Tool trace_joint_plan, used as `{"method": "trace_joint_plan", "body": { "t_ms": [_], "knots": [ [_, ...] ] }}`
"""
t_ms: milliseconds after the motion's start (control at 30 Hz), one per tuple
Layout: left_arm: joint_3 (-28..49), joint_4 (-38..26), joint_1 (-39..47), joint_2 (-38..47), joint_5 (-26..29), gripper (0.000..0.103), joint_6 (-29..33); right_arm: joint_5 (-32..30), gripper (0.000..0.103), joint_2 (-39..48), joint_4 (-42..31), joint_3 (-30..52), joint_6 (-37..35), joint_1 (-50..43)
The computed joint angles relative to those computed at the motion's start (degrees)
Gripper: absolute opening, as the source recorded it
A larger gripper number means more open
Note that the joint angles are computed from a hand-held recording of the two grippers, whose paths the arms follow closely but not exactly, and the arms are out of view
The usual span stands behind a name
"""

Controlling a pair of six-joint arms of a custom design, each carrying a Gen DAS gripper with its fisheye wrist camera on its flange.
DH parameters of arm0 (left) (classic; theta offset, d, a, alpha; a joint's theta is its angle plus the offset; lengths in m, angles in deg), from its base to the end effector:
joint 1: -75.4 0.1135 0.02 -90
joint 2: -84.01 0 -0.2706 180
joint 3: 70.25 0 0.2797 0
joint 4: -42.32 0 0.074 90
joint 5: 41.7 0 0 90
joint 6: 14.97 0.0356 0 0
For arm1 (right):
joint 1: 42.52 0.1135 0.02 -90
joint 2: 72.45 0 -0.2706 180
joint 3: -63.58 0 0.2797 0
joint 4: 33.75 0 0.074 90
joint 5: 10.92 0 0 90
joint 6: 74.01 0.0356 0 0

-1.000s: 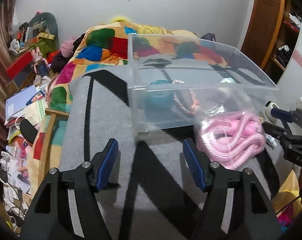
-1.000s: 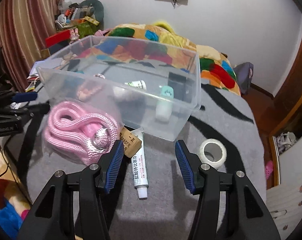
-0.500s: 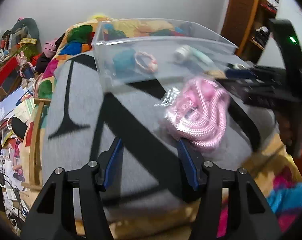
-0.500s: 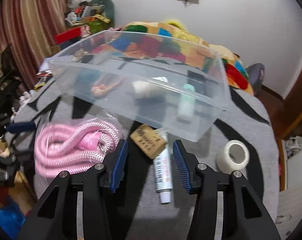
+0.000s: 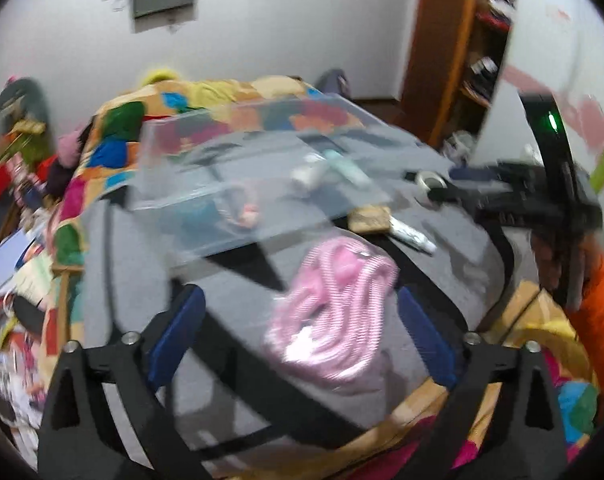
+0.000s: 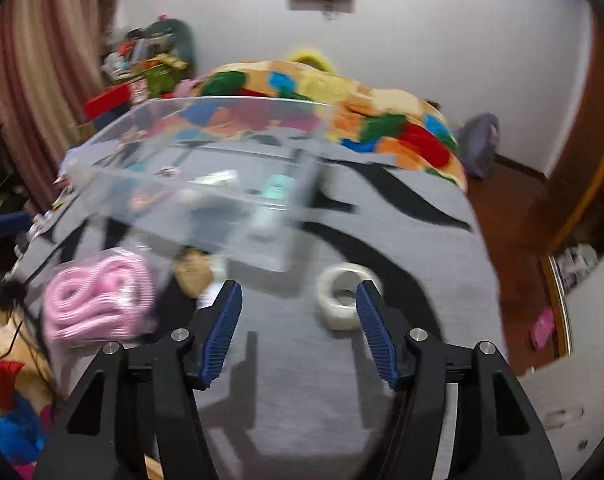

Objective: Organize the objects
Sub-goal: 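Grasp the bagged pink rope with the left tool while the right tool grasps the white tape roll, then carry the pink rope bag into the box and release while the right tool drops the white tape in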

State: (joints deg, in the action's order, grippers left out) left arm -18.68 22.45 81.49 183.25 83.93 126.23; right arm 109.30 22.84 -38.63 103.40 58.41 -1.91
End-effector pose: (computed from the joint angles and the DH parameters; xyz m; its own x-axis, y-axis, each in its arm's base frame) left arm 0.2917 0.0103 0.0787 -0.4705 0.5868 -0.6590 0.8008 0.5976 -0.0396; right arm 0.2055 0.1526 0.0615 -0.7389 0.1342 -0.6603 0.1694 0.9855 0.0108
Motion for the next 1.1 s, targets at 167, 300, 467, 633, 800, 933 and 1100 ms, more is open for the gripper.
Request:
{"method": "trace_joint_plan", "body": {
  "t_ms": [167, 300, 467, 633, 800, 933, 1100],
  "knots": [
    [-0.5, 5.7, -6.5, 6.3, -6.9, 0.098, -1.1, -4.6, 0.056, 2.9, 2.8, -1.3, -1.2, -5.9],
    [0.9, 8.5, -8.4, 10.5, -8.8, 0.093, -3.9, -5.4, 0.056, 7.0, 5.3, -0.1, -1.6, -7.9],
    [0.5, 8.7, -6.6, 10.7, -5.2, 0.08, -4.4, -5.0, 0.035, 6.6, 9.9, -1.7, -1.0, -7.8],
    [-2.6, 11.8, -5.9, 9.2, -4.2, 0.068, -5.8, -5.0, 0.035, 5.2, 11.4, -3.5, 0.7, -5.9],
    [-6.0, 13.0, -4.6, 6.3, -3.5, 0.064, -6.3, -4.3, 0.035, 2.4, 11.4, -5.1, 3.5, -2.5],
    [-6.8, 11.4, -1.6, 3.9, -1.7, 0.063, -6.3, -2.5, 0.035, -1.5, 9.6, -6.1, 5.8, 1.3],
    [-6.5, 7.7, 3.0, -0.6, 1.9, 0.063, -5.6, 0.8, 0.035, -5.6, 6.3, -5.6, 7.4, 5.4]
  ]
}}
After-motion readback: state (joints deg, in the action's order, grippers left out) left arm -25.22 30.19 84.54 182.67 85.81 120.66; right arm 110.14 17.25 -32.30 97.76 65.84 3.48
